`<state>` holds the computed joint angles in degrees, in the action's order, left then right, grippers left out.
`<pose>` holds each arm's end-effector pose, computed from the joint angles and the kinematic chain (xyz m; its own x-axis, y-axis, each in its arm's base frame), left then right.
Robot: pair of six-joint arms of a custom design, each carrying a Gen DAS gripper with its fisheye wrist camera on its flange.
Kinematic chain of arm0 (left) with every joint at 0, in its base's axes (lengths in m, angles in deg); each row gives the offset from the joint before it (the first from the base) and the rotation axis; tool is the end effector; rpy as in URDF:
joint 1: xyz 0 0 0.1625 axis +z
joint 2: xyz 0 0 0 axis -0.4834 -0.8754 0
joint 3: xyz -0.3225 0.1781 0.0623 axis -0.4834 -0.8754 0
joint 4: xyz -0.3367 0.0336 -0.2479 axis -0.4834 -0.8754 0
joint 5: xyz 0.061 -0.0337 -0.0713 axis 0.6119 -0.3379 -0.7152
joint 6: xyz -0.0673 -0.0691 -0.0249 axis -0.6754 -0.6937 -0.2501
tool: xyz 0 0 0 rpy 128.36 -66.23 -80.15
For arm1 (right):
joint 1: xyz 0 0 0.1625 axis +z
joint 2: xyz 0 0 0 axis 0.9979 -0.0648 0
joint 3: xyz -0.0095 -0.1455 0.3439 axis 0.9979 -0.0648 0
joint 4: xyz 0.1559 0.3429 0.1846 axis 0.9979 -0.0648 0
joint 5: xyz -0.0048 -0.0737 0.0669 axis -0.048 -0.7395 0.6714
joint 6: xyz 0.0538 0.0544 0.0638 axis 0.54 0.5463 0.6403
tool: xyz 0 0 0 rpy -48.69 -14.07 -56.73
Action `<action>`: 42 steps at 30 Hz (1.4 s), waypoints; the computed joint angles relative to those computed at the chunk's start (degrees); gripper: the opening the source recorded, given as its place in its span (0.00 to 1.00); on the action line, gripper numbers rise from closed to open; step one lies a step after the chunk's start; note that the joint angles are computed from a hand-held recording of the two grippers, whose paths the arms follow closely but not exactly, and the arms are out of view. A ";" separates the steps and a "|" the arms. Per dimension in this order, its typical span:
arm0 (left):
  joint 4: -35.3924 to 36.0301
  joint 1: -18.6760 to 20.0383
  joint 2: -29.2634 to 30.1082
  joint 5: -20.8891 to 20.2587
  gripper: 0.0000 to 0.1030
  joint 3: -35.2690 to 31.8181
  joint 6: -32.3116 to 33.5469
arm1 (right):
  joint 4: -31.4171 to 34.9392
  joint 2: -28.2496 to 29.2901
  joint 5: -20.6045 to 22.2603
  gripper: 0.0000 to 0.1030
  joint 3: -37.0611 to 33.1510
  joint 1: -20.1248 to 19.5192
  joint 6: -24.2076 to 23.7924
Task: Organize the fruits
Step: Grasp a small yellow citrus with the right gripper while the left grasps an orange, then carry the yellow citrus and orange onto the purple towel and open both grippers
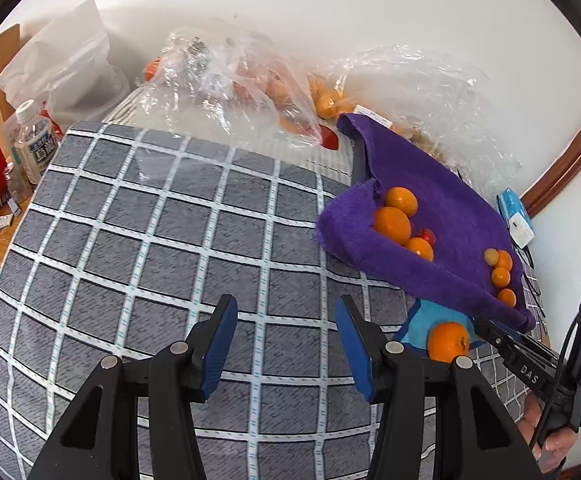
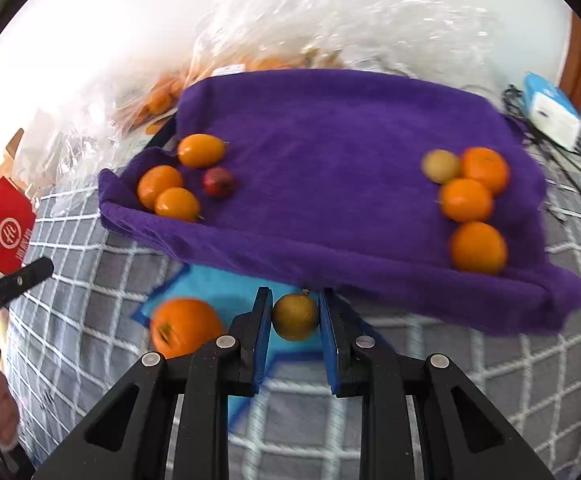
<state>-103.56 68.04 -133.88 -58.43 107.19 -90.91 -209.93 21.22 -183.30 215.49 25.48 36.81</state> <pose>-0.0087 -0.2809 0.2355 -0.8431 -0.3221 -0.4307 0.0580 0.7417 -0.6682 0.2275 -0.3588 -0.0191 -0.7477 -0.3362 0.5726 -0.5052 0.8477 -0.1620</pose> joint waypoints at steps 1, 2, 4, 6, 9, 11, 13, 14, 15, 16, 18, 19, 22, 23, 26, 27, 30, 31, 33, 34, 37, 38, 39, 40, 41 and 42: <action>-2.31 0.25 1.05 -0.63 0.47 0.32 1.11 | -1.50 -0.75 -1.46 0.23 1.28 -0.11 -1.18; -4.50 0.37 2.34 -1.24 0.47 0.59 2.11 | -2.48 -1.20 -2.53 0.23 1.98 -0.33 -2.08; -7.70 0.33 5.74 -1.74 0.47 0.77 3.23 | -5.16 -1.97 -4.30 0.23 4.04 -1.10 -3.77; -9.37 -0.02 8.28 -2.05 0.47 0.82 3.20 | -5.15 -3.36 -3.36 0.23 5.99 -3.02 -4.62; -10.22 -1.18 11.00 -2.77 0.47 0.96 1.69 | -10.78 -2.65 -2.11 0.23 8.03 -4.68 -8.22; -9.61 -2.40 11.90 -3.08 0.47 1.03 0.59 | -13.45 -2.27 -1.63 0.23 8.84 -5.04 -9.13; -9.37 -3.82 13.29 -3.29 0.47 1.00 -0.09 | -14.41 -3.03 -0.32 0.23 9.85 -5.85 -9.53; -9.85 -4.27 13.81 -3.36 0.47 1.04 0.32 | -15.04 -3.71 0.07 0.23 10.63 -6.28 -9.93; -10.36 -4.91 14.47 -3.53 0.47 1.13 0.40 | -15.67 -4.23 0.16 0.23 11.20 -6.64 -10.23; -12.65 -4.88 16.38 -3.78 0.47 1.02 1.43 | -16.38 -4.44 0.04 0.23 11.52 -6.92 -10.47; -17.28 -4.59 20.47 -4.65 0.47 0.55 3.28 | -17.23 -5.99 0.28 0.23 12.79 -7.61 -10.53; -20.28 -4.40 22.88 -5.19 0.47 0.35 4.45 | -17.08 -6.97 0.49 0.23 13.32 -7.91 -10.34; -29.16 -4.04 30.86 -6.65 0.50 -0.47 7.70 | -15.91 -9.71 0.33 0.23 14.22 -8.78 -9.81; -31.31 -3.75 33.39 -7.11 0.52 -0.93 8.76 | -15.99 -10.95 0.33 0.23 14.86 -9.32 -10.04; -36.41 -3.24 40.90 -7.71 0.54 -2.36 10.76 | -15.40 -14.51 0.80 0.23 16.35 -10.83 -10.12; -37.45 -2.87 43.31 -7.78 0.54 -2.96 10.98 | -15.47 -15.05 0.99 0.23 16.48 -11.33 -10.09; -37.95 -1.61 48.87 -8.21 0.52 -4.97 9.81 | -15.93 -16.62 1.74 0.23 17.14 -12.84 -10.33; -38.89 -1.21 49.99 -8.48 0.52 -5.19 9.82 | -16.00 -17.16 1.98 0.23 17.38 -13.36 -10.53; -38.98 -1.75 51.04 -7.06 0.47 -5.12 8.62 | -15.54 -17.66 2.21 0.23 17.38 -13.96 -10.57; -37.52 -1.95 51.50 -6.58 0.40 -5.60 7.79 | -15.39 -17.84 2.29 0.23 17.39 -14.20 -10.70; -36.41 -1.82 51.01 -7.39 0.38 -6.05 7.86 | -15.26 -17.79 2.36 0.23 17.08 -14.35 -10.62; -35.94 -1.91 50.03 -7.83 0.38 -5.88 7.78 | -15.49 -17.70 2.52 0.23 17.03 -14.23 -10.70; -35.70 -2.04 49.79 -7.65 0.38 -5.78 7.41 | -15.61 -17.74 2.72 0.23 17.05 -14.04 -10.70; -34.21 -2.58 48.88 -7.23 0.38 -5.62 6.26 | -15.91 -17.56 2.72 0.23 16.98 -13.64 -10.71; -32.43 -3.16 47.20 -6.94 0.38 -5.17 5.28 | -15.93 -17.63 2.83 0.23 17.02 -13.40 -10.66; -31.05 -3.69 45.85 -6.86 0.38 -4.89 4.42 | -15.89 -17.65 2.91 0.23 17.05 -13.05 -10.54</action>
